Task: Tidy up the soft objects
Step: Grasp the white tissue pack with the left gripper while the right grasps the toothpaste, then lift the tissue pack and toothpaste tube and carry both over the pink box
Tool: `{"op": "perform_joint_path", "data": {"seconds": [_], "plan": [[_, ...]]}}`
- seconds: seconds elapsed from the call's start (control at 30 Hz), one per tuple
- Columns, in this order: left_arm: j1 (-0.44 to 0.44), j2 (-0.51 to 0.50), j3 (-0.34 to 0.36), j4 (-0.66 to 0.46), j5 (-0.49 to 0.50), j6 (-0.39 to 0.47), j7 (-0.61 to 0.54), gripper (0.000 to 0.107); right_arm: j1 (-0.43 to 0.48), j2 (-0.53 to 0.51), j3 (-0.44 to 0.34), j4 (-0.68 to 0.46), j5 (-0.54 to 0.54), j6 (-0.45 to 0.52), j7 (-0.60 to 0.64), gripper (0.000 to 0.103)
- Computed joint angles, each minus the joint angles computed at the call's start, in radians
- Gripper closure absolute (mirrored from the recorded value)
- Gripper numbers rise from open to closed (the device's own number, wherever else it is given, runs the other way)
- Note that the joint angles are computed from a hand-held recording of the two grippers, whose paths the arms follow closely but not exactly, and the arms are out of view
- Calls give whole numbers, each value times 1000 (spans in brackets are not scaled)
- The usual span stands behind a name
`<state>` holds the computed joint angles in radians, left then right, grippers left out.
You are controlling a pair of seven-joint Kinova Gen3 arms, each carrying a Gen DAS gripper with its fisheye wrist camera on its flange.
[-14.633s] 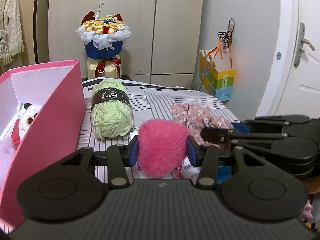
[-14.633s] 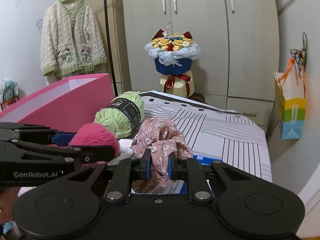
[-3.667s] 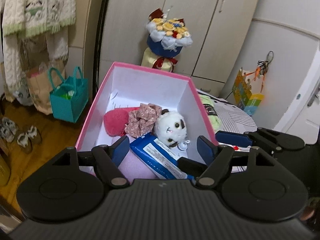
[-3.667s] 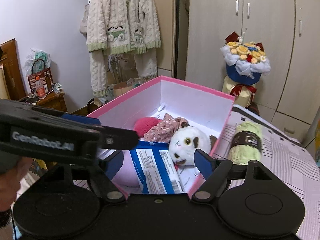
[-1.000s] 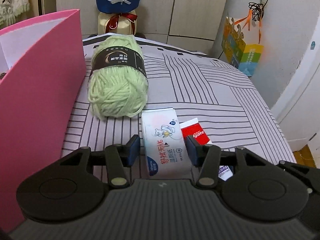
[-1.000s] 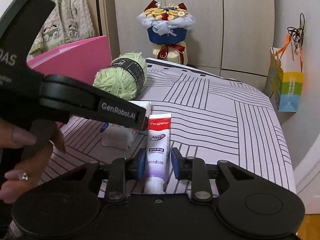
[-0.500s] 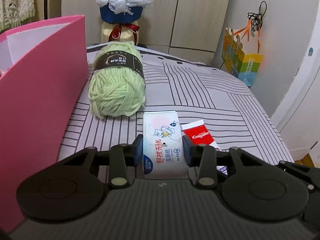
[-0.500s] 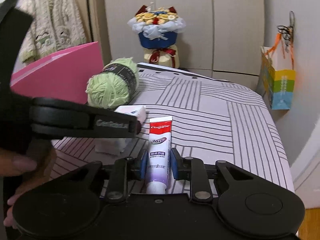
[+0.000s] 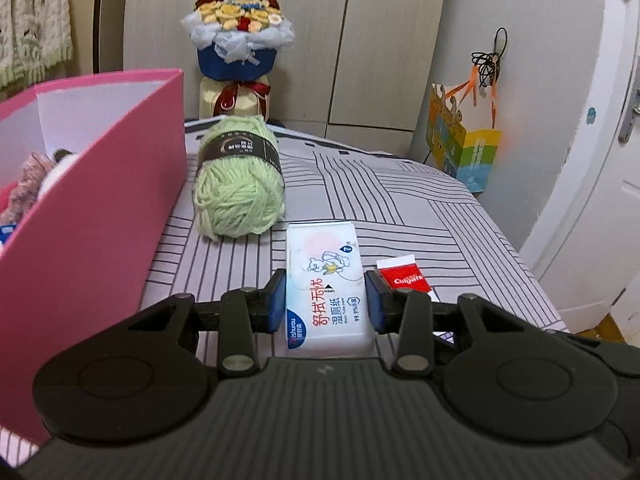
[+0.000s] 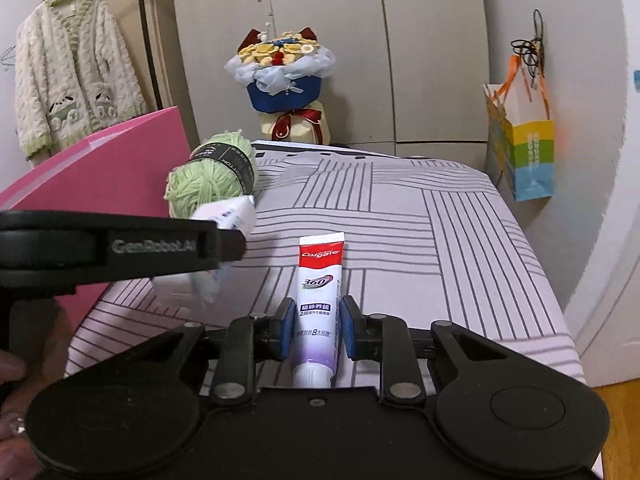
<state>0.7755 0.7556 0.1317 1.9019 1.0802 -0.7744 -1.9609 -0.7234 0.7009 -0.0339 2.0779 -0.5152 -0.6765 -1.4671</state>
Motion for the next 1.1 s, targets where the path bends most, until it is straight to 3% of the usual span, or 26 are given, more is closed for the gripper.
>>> {"op": "perform_joint_path", "data": {"seconds": [0.3,0.5,0.6,0.67,0.73,0.8,1.1], "plan": [[27,-52,7,142,-145,-50,162,69,-41,-20,-8,68,-49,-66,12,75],[23,-94,13,211,-243,-25,249,69,-78,-45,-12,106,-93,-93,47,75],[59,-115,-9,222,-209,-6,222,69,-86,-66,-35,123,-143,-108,120,75],[84,-122,-15,242,-191,-32,215,69,-166,-78,32,130,-195,-98,201,75],[66,-142,2,278,-235,-30,250,69,-209,-95,67,136,-237,-78,282,75],[46,-164,13,311,-280,-16,292,69,-192,-122,35,151,-266,-78,357,75],[-22,-248,32,426,-481,65,458,69,-182,-235,-19,209,-281,-40,478,75]]}}
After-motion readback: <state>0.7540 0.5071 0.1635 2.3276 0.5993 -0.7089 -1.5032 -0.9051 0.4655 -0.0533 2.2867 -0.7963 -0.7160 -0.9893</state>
